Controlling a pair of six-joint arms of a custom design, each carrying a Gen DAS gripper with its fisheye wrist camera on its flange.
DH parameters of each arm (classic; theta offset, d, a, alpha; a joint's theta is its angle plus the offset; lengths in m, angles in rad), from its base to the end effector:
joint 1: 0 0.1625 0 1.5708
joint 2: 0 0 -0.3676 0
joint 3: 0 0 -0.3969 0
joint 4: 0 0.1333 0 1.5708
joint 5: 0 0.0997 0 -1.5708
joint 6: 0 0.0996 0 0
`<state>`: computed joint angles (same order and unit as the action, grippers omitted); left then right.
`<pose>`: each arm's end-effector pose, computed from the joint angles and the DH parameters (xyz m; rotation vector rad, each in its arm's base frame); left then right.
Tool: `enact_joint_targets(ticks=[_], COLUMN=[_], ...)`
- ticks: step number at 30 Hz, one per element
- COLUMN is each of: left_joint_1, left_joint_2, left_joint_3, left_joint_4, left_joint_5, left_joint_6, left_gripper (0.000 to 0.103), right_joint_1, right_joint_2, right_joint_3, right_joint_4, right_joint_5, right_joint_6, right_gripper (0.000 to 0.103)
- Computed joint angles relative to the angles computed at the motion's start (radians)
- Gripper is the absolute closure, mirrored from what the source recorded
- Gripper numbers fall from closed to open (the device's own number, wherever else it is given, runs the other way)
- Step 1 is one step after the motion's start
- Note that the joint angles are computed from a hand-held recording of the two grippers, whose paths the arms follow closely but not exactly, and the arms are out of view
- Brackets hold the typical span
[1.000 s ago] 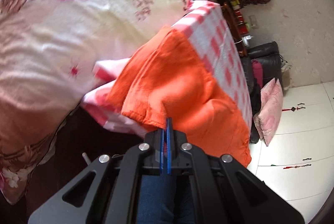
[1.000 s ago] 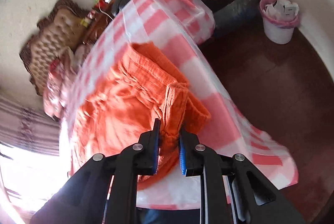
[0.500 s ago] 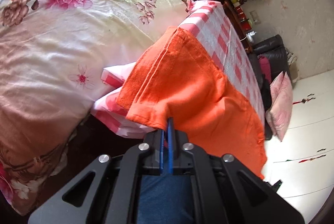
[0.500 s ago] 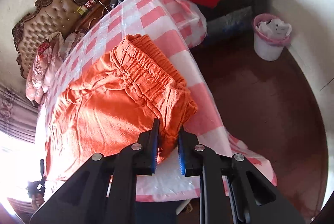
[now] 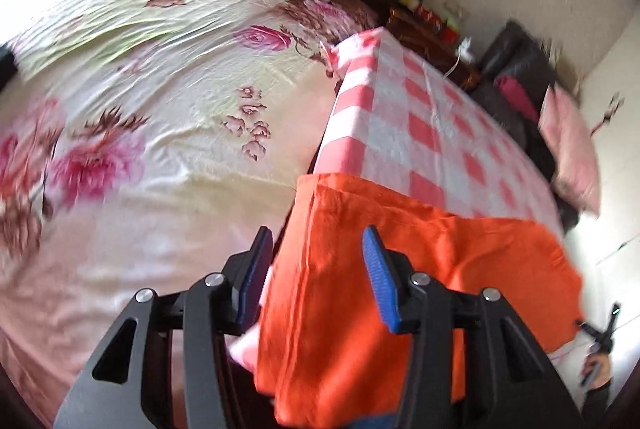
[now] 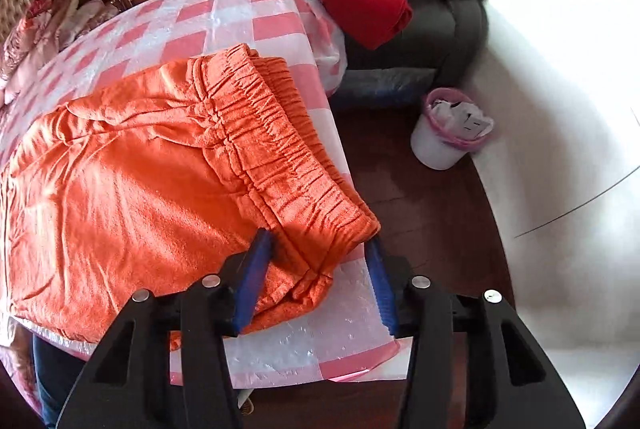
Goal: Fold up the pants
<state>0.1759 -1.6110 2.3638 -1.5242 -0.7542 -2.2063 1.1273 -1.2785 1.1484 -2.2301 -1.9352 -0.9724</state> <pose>-0.2549 -0.2544 0.1394 -0.5181 2.2642 -1.1823 -0.1845 -0.6162 0.5712 0.4356 -2.2917 0.4574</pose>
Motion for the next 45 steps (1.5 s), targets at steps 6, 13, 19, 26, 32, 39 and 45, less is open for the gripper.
enact_joint_targets(ticks=[6,13,19,26,32,39,45], left_joint_1=[0.154,0.162,0.232,0.270,0.100,0.038,-0.020], left_joint_2=[0.044,0.056,0.027,0.051,0.210,0.444,0.563], left_joint_3=[-0.006,-0.079,-0.102,-0.077,-0.239,-0.354,-0.316], left_joint_4=[-0.200,-0.081,-0.010,0.016,0.475,0.220,-0.025], left_joint_5=[0.028,0.054,0.058,0.049,0.092,0.191,0.117], left_joint_6=[0.311,0.354,0.334,0.197,-0.262,-0.039,-0.035], left_gripper=[0.062,0.101,0.101,0.099,0.043,0.040,0.041], right_joint_1=[0.001,0.014,0.021,0.009,-0.002,0.024,0.045], right_joint_2=[0.009,0.011,0.004,-0.024,-0.147,-0.182,0.039], right_joint_3=[-0.012,-0.002,0.021,0.066,0.208,0.240,-0.115], right_joint_4=[0.002,-0.024,-0.046,-0.069,-0.196,-0.288,-0.008], right_joint_5=[-0.019,-0.060,-0.079,-0.062,-0.018,0.122,0.122], right_joint_6=[0.038,0.042,0.041,0.009,-0.049,-0.117,0.032], right_gripper=[0.048,0.046,0.039,0.026,0.024,0.021,0.024])
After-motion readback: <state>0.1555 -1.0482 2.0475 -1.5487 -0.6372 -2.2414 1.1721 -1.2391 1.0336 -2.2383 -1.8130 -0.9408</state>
